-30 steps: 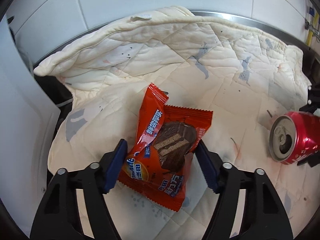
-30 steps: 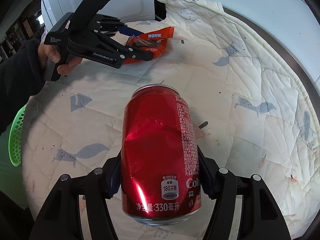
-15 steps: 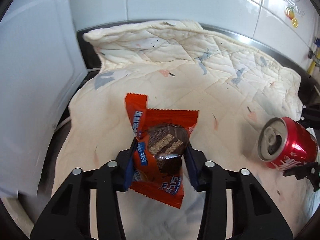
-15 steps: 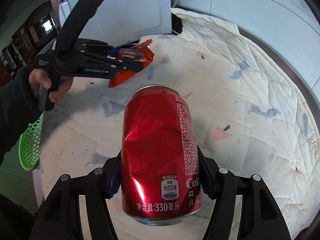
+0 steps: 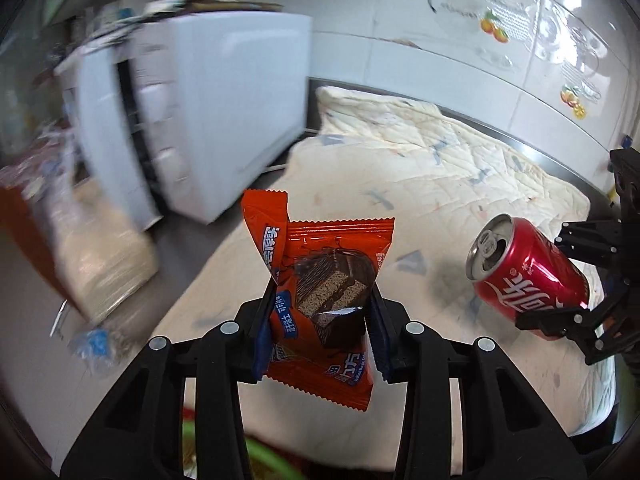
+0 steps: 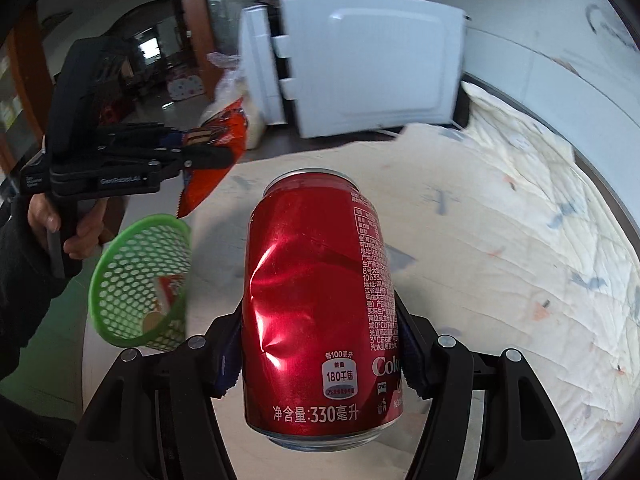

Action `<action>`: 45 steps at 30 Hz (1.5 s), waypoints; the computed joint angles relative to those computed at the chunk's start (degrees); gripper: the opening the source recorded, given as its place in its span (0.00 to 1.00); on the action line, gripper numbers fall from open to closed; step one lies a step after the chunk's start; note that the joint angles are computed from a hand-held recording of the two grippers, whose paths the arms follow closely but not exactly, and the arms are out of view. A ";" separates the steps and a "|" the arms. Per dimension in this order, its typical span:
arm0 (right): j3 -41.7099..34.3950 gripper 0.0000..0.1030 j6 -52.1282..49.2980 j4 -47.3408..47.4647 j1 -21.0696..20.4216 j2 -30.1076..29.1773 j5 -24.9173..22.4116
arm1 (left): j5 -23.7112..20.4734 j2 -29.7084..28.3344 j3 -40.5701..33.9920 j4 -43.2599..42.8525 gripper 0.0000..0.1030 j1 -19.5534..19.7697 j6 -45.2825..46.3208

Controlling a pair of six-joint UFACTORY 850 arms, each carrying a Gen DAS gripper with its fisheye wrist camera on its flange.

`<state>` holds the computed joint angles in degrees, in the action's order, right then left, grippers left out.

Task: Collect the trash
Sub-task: 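Carry can and snack pack over green basket and open both tools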

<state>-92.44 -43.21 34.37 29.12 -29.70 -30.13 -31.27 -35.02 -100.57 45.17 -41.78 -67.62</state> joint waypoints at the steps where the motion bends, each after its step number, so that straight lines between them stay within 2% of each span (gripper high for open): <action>1: 0.63 0.60 -0.89 1.28 0.73 0.53 -0.02 | -0.48 2.86 4.03 3.49 0.38 -0.52 -4.62; 3: 1.34 0.60 -1.89 2.55 2.47 1.00 0.47 | -1.83 7.21 10.03 7.69 0.38 -1.35 -11.06; 6: 1.52 0.60 -3.19 3.99 4.92 0.88 0.93 | -6.29 13.03 18.13 12.30 0.38 -3.07 -19.04; 11: 0.68 0.60 -2.61 3.63 8.85 -0.16 1.10 | -11.59 20.58 28.67 14.61 0.38 -5.42 -27.92; 19: -2.06 0.60 -1.33 6.87 13.47 -3.43 0.11 | -14.09 27.67 39.53 15.56 0.38 -7.67 -40.62; 28: -5.50 0.62 -0.30 10.48 16.78 -7.76 -1.31 | -14.17 30.60 45.04 14.74 0.39 -8.92 -46.58; 30: -5.51 0.68 -0.02 10.77 17.25 -8.10 -1.20 | -13.86 31.06 45.84 14.70 0.39 -8.92 -47.15; 34: -5.28 0.69 0.08 11.13 17.51 -8.24 -0.94 | -13.47 31.51 46.62 14.42 0.39 -8.70 -47.36; 39: -2.12 0.74 -4.31 15.06 17.25 -5.53 0.52 | -12.90 31.15 46.74 14.08 0.42 -8.28 -47.72; 43: 1.43 0.79 -7.77 16.78 17.17 -2.39 3.26 | -12.75 30.30 46.29 12.86 0.51 -7.96 -47.05; 45: 3.24 0.81 -9.55 17.53 17.21 -0.87 4.83 | -12.61 29.93 46.11 12.16 0.59 -7.85 -46.72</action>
